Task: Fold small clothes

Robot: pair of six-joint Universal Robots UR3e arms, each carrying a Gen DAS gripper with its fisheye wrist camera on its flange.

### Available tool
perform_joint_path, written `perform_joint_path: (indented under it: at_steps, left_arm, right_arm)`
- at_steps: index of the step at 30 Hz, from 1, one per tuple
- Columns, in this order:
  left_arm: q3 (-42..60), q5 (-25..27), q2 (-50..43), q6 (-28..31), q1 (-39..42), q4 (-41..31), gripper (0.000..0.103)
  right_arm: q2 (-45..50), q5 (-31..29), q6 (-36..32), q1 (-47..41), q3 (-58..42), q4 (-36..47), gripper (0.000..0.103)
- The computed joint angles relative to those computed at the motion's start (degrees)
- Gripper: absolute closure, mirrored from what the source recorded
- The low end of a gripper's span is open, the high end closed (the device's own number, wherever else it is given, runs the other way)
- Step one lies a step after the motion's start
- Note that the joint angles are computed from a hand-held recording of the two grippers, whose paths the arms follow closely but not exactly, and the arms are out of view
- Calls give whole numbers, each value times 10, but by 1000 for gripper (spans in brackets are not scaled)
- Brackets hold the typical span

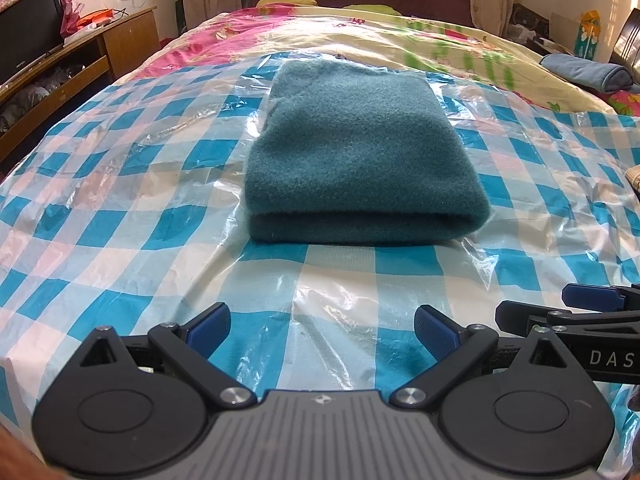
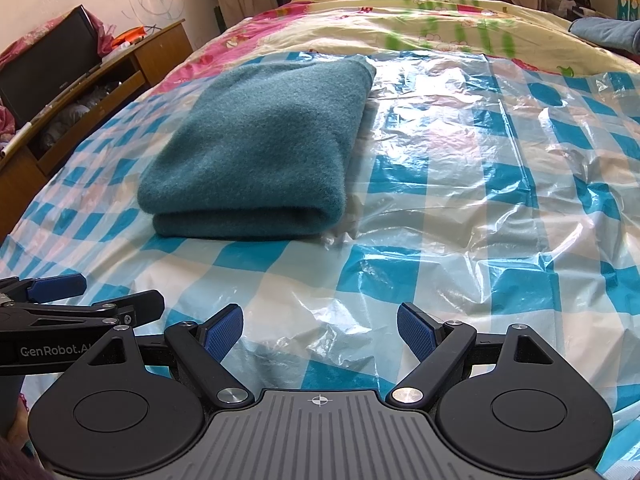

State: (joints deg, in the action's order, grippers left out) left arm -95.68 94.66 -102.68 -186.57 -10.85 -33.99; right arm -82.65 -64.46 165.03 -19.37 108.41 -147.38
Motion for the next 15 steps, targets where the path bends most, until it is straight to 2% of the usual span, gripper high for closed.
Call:
perform_joint_path:
  at_steps: [15]
  left_arm:
    - [-8, 0, 3, 5, 2, 7, 1]
  right_arm:
    - [-2, -3, 1, 4, 0, 0, 17]
